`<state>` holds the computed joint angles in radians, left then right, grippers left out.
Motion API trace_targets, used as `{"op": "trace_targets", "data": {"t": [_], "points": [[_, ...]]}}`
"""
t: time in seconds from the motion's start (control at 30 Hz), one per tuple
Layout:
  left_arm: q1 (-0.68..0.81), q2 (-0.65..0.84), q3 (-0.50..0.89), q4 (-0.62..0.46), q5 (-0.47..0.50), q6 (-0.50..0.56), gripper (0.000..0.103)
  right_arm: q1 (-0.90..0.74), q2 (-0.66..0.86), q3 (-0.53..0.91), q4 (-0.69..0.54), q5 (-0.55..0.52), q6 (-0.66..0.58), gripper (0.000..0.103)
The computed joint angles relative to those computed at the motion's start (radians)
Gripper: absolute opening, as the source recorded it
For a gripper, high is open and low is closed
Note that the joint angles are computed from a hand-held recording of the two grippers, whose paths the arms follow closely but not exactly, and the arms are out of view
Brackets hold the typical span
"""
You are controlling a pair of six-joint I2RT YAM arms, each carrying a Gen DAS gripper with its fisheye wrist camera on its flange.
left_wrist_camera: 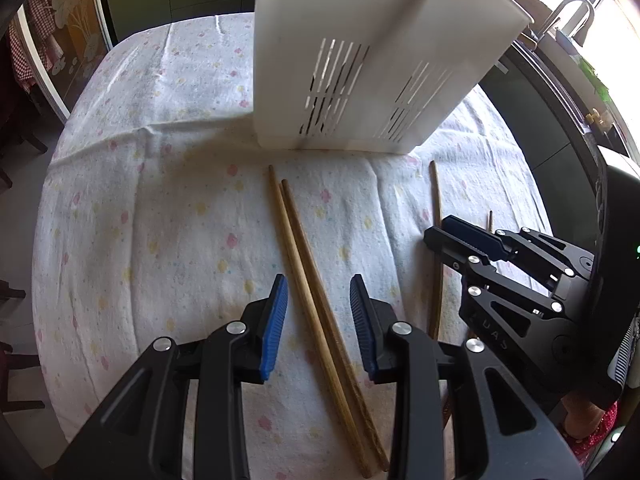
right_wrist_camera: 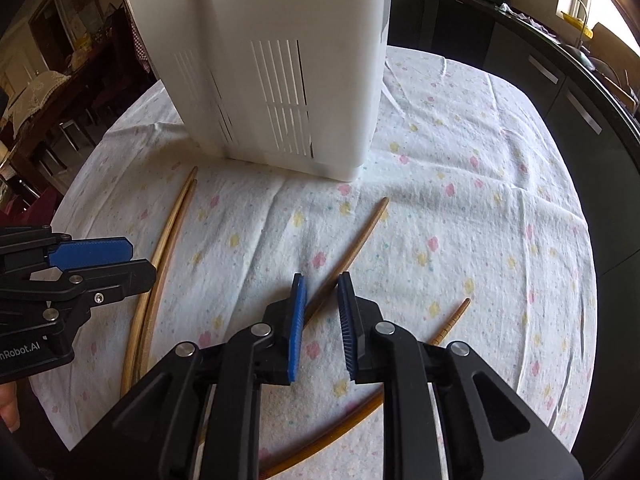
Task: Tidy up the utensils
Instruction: 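Lower both tools to the remaining chopsticks and grasp one with each tool, then lift the chopsticks and drop them into the holder from both tools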
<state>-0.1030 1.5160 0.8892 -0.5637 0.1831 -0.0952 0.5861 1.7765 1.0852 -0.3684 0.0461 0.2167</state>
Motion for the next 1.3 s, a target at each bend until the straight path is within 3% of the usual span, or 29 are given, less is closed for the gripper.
{"op": "trace_targets", "data": {"t": [0.27,0.57,0.8,0.83,0.97,1.1,1.3], "points": [[-0.052,0.013,0.014,-0.009,-0.001,-0.027,0.031,0.001,-0.001,-0.002,0.003,-0.003,-0.005,0.017],[-0.072,0.125,0.071,0.005,-0.007,-0.068,0.031,0.002,-0.004,-0.006,0.009,-0.005,0.002,0.017],[-0.061,0.151,0.095,-0.005,-0.013,-0.049,0.031,-0.002,-0.009,-0.011,0.012,-0.007,0.0,0.017],[-0.075,0.151,0.095,-0.005,-0.035,-0.043,0.03,0.002,-0.008,-0.012,0.012,-0.001,-0.005,0.017],[-0.108,0.153,0.089,0.009,-0.079,-0.018,0.008,0.012,-0.003,-0.007,0.007,0.012,-0.013,0.017],[-0.107,0.147,0.077,0.021,-0.048,-0.003,0.007,-0.014,-0.01,-0.016,0.015,-0.033,0.002,0.013],[-0.124,0.102,0.06,0.047,-0.044,-0.001,0.006,-0.104,-0.084,-0.078,0.054,-0.209,0.03,0.007]]}}
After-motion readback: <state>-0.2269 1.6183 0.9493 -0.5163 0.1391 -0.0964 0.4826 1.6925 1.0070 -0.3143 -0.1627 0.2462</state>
